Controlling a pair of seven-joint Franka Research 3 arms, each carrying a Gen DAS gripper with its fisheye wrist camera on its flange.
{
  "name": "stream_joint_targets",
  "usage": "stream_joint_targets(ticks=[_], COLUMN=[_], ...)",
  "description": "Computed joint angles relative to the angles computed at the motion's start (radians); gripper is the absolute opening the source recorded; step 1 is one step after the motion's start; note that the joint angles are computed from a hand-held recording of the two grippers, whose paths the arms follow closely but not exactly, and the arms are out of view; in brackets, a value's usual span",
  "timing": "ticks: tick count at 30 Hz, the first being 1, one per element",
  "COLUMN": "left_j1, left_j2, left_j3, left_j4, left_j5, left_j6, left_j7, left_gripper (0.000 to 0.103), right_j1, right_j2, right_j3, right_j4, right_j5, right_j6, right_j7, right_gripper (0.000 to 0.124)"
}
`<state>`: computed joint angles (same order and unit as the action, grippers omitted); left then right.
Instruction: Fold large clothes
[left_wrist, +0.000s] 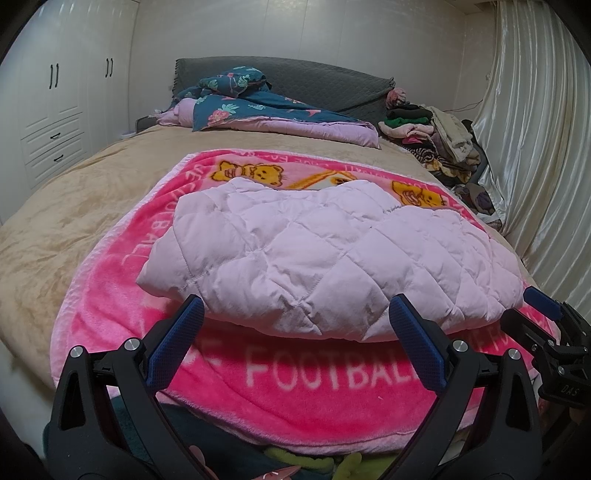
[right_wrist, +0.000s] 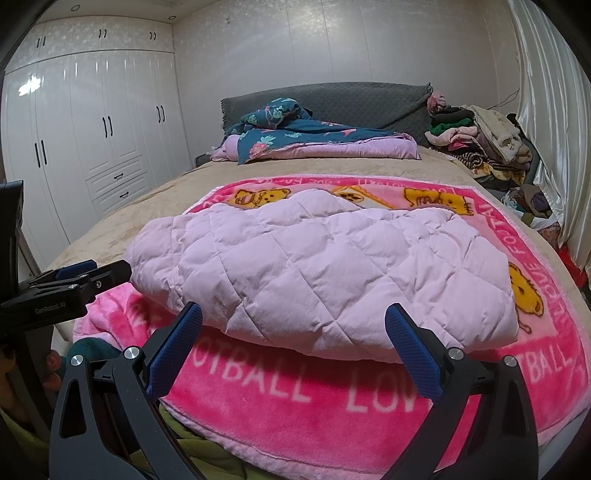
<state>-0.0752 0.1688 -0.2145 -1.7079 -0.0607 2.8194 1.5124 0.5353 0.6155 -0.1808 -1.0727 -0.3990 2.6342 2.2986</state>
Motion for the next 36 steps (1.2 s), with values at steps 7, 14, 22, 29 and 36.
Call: stream_joint_targets(ticks=[7,14,22,29,36], left_j1=[-0.001,0.002,0.005,-0.001,-0.014], left_j2=[0.001,-0.004,-0.005,0.0,0.02], left_j3=[0.001,0.005,0.001,0.012,0.032], left_j4=[0.001,-0.005,-0.007,0.01,0.035], left_j5=[0.006,0.02,-0.005,0.014,0.09], left_j6=[-0.001,-0.002,-0.013,-0.052,-0.079], left_j7=[-0.005,-0.007,0.014,-0.006,-0.087], left_gripper=[0.094,0.094,0.094,0.094,0.094], right_j1=[0.0,0.001,0.001,-0.007,0.01], right_j2=[0.0,0.001,0.005,0.001,-0.08], right_j3=[-0.001,-0.002,-0.003,-0.005,-0.069], right_j4=[0.0,0.0,0.01,0.011,-0.118], right_j5=[0.002,0.0,0.001,0.003,-0.092], right_j6=[0.001,0.002,-0.007,-0.024,-0.006], right_j7=[-0.001,-0.002,-0.004,-0.005,0.153], right_gripper=[0.099,0.099,0.099,0.099,0.099])
